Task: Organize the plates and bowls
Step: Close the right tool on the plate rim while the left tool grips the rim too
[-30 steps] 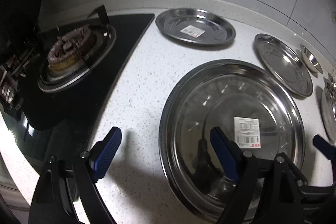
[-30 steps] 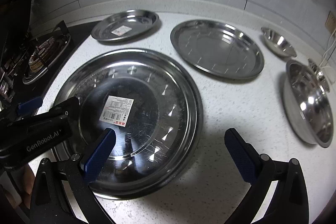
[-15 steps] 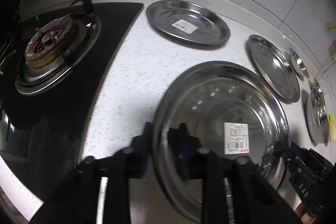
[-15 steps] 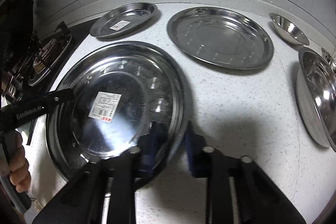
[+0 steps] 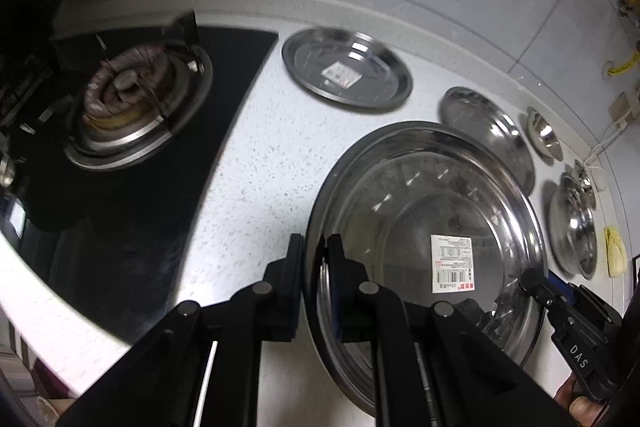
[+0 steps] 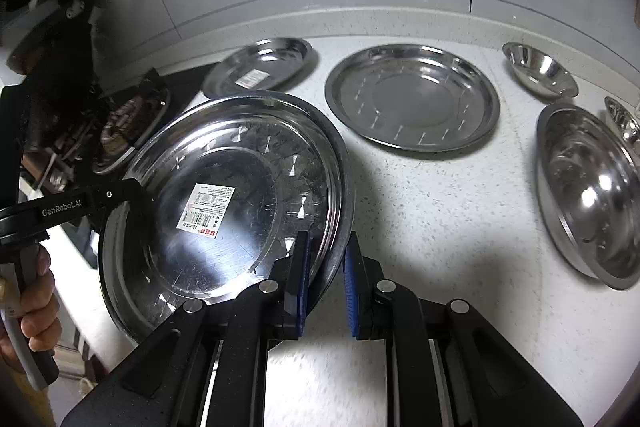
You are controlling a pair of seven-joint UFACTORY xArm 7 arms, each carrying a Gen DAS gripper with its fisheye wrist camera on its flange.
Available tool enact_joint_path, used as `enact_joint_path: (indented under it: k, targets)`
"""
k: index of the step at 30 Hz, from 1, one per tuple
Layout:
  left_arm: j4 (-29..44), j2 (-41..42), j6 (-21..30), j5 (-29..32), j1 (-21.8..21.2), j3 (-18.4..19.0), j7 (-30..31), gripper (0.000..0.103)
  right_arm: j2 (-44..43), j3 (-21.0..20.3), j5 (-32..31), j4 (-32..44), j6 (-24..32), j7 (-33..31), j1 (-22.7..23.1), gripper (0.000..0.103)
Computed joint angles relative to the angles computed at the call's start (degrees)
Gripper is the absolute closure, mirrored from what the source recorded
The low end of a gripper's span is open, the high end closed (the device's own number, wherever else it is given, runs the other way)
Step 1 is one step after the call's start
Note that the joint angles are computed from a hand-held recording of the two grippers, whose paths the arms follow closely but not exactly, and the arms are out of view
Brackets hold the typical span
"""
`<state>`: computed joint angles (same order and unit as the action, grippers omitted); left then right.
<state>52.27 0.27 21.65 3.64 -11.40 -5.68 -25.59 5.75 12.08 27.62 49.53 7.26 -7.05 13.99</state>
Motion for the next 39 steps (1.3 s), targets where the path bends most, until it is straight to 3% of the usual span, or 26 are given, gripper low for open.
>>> enact_joint_path:
  k: [3,6,15,20,25,28,34,39]
  targets:
    - [-2.5,-6.4,2.7,-0.9,-0.2,-0.3,0.4,0.093,-6.3,0.5,7.2,-2.7,2.3,-4.9,0.1,0.089]
    - [-4.4,-11.5,5.2,-1.2,-0.2,-0.6,1.2,0.093,-11.3,-1.2,7.5,-5.0,3.8,-4.5,2.4,0.089]
    - [-9.2,-19.6,9.5,-9.5,-1.2,3.0,12.6,0.093,-16.4,-3.4,-1.2,-7.2,6.8,5.9,7.1,0.089]
    - [-7.9,-17.4,10.9,-18.3,-1.8,7.7,25.6,0.093,-14.4,-1.9,-9.0,-5.9,6.9,15.7,7.0,0.089]
    - [-6.6,-15.1,11.4,-20.7,0.1,7.6,34.6,0.093,-11.6,-0.3,-18.7,-3.8,8.4,27.4,5.8,0.089]
    - [-6.1,-13.9,12.7,-23.1,1.2,7.9,38.2,0.093,-10.2,-0.5,-20.1,-2.8,9.1,30.5,6.7,0.089]
    - [-4.7,-10.9,14.9,-25.1,3.6,7.0,41.2,0.093,-7.2,-1.3,-18.2,-0.6,11.3,28.7,7.7,0.089]
    - [-3.8,-8.3,14.0,-23.8,4.8,5.1,37.7,0.093,-3.2,-1.5,-12.0,1.8,12.6,20.3,7.0,0.089]
